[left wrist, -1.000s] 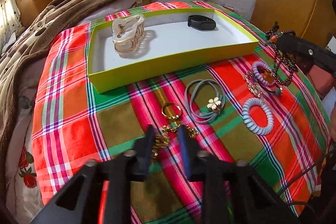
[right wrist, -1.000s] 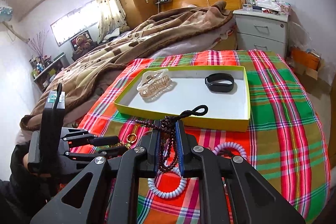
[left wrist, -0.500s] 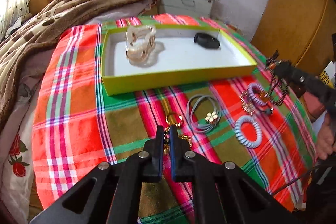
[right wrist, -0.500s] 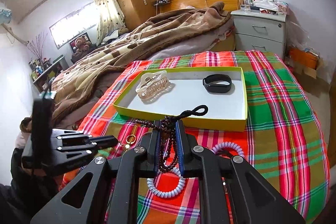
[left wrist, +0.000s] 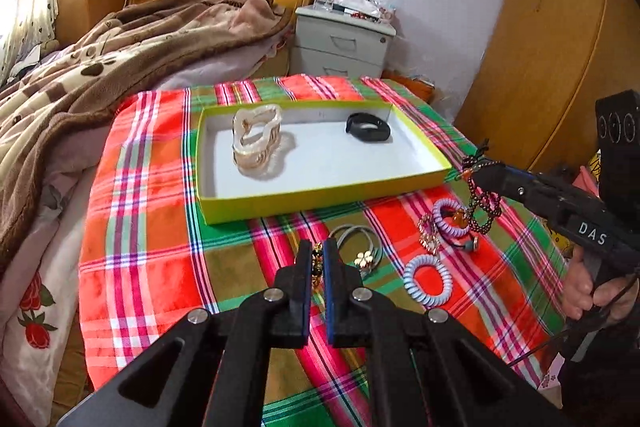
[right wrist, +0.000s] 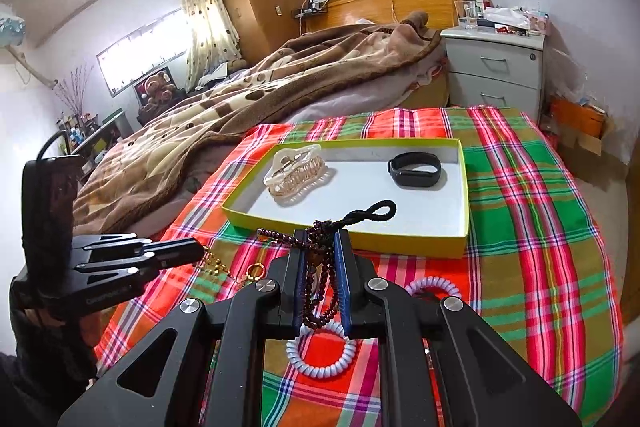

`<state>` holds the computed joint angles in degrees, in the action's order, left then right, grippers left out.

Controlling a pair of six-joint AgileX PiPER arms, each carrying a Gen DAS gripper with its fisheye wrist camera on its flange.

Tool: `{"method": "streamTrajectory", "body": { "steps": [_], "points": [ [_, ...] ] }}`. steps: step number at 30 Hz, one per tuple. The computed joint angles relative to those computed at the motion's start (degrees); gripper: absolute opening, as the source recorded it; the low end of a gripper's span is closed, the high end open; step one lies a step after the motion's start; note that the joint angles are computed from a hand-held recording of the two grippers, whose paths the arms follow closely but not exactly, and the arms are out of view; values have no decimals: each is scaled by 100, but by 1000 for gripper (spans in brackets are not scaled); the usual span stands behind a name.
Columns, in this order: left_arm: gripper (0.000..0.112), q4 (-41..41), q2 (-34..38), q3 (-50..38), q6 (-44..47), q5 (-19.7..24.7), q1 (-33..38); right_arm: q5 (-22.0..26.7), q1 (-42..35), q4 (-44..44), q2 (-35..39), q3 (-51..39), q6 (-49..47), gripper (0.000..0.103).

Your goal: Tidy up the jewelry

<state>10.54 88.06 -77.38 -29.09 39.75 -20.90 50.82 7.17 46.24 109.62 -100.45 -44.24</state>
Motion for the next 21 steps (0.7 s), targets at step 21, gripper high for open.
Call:
{"method": "streamTrajectory", "body": {
  "steps": [21],
  "points": [
    [5,-148,479,-1528,545,148,508,538,155,-714,1180,-2497,1277,14]
  ]
}}
